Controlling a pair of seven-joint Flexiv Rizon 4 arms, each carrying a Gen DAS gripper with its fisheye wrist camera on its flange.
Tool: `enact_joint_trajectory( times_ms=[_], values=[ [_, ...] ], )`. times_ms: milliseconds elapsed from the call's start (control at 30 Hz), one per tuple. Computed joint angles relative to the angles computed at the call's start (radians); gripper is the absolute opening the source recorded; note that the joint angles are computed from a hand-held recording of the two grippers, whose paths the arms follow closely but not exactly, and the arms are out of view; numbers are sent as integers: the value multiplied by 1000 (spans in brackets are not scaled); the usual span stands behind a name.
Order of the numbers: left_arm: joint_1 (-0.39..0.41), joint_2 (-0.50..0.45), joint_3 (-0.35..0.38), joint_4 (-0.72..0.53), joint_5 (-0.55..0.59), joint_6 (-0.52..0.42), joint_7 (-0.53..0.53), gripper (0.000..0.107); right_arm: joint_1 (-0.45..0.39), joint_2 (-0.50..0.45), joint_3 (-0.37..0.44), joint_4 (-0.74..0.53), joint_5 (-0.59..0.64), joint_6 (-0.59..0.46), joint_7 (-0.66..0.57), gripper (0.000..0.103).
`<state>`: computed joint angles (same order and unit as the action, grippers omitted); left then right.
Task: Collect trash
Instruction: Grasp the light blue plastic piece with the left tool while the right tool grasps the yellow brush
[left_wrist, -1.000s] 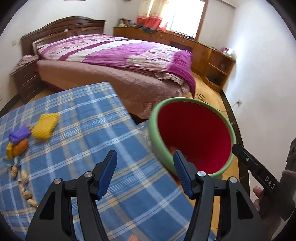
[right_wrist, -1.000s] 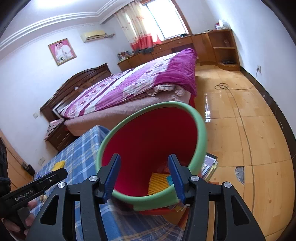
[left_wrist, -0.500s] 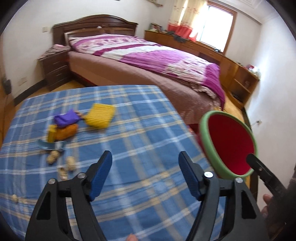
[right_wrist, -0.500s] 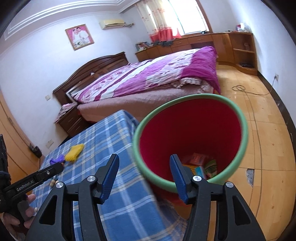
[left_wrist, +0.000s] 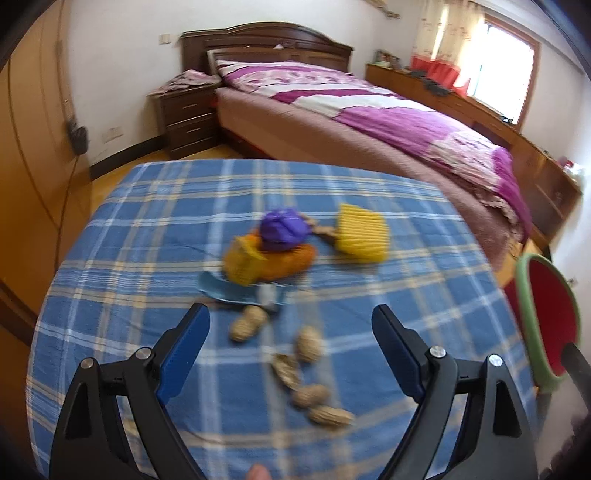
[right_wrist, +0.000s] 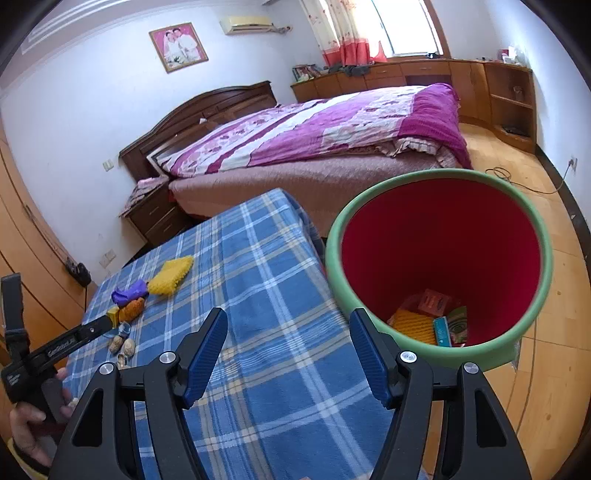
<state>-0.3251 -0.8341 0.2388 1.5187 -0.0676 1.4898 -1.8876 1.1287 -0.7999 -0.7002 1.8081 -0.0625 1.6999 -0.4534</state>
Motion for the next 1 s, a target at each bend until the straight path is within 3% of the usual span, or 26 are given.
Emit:
enact_joint_trajectory(
  times_ms=[233,333,500,567,600,667,800,1000],
  values=[
    [-17,-74,79,-103,31,-93,-44,89,-64,-6,77,-62,-61,-50,0,70],
    [4,-97,67,-147,52,-131,-50,89,-90,-11,104,-85,-95,-68,16,70],
    [61,-108,4,-166,62,-147,-45,89,-150,-16,168,-130,-162,-104,31,70],
    [91,-103,-36,-153,50,-138,-32,83,-173,-15,193,-146,-193,-116,34,70],
    [106,-99,-57,-142,43,-126,-24,73,-184,-15,205,-157,-210,-126,35,70],
    [114,-94,-64,-125,35,-103,-20,73,-203,-15,227,-175,-240,-141,40,70],
    [186,-64,-166,-53,-10,-25,52,73,-267,-20,310,-238,-305,-190,36,70],
    [220,-19,-189,29,-79,30,108,73,-355,-62,435,-370,-394,-274,15,70]
  ],
)
